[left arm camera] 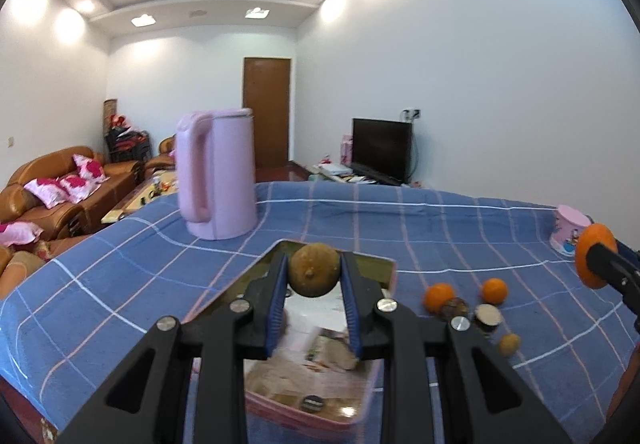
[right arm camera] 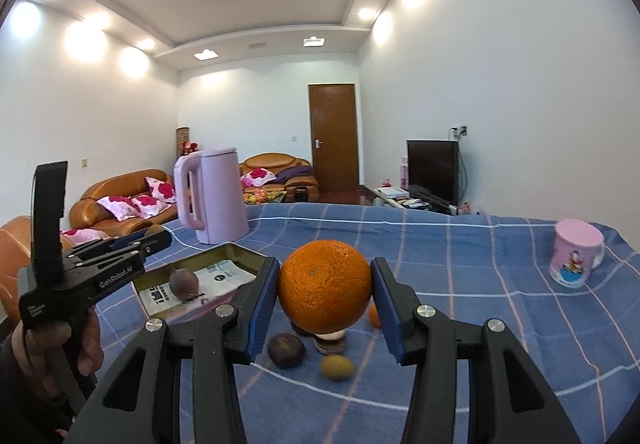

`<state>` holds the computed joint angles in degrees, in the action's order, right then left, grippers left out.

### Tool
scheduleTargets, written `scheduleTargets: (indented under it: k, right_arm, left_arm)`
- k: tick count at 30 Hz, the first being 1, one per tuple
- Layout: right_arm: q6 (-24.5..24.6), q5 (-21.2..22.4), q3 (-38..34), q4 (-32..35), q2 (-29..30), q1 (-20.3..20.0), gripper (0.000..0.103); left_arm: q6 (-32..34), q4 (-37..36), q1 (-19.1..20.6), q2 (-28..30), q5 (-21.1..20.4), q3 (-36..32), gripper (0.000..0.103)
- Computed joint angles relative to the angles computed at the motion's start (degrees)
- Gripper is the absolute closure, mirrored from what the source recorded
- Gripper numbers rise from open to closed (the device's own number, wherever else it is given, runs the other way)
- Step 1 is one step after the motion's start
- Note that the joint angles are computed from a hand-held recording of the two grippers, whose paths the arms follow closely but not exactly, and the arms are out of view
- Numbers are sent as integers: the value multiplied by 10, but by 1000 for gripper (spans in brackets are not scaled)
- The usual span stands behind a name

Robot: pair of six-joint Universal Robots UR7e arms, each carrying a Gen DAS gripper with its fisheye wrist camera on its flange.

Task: Organize fruits
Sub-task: 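Lift and carry the orange and brown fruit over the pink tin with both tools, then lower into the tin and open the right tool while the left tool releases its fruit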

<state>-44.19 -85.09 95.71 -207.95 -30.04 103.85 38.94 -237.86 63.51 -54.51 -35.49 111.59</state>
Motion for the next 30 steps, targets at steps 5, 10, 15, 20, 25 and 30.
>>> scheduleTargets:
  k: [5, 10, 15, 20, 25, 30]
  right_arm:
    - [-12, -5, -39, 44, 22, 15, 54]
    - [-10, -7, -78, 88, 45, 27, 54]
    - [-18, -11, -114, 128, 67, 43, 54]
    - [-27, -21, -157, 177, 96, 62, 54]
    - [-30, -42, -208, 230, 130, 75, 54]
    - [-30, -66, -248, 262, 159, 84, 54]
  left_arm:
    - [-15, 17, 15, -13, 19, -7, 75]
    - [-21, 31, 28, -22, 27, -11, 75]
    - [-51, 73, 43, -35, 39, -11, 75]
    - [-92, 124, 54, -44, 41, -8, 75]
    - [-124, 166, 64, -52, 37, -7, 75]
    - [-149, 200, 70, -59, 28, -1, 75]
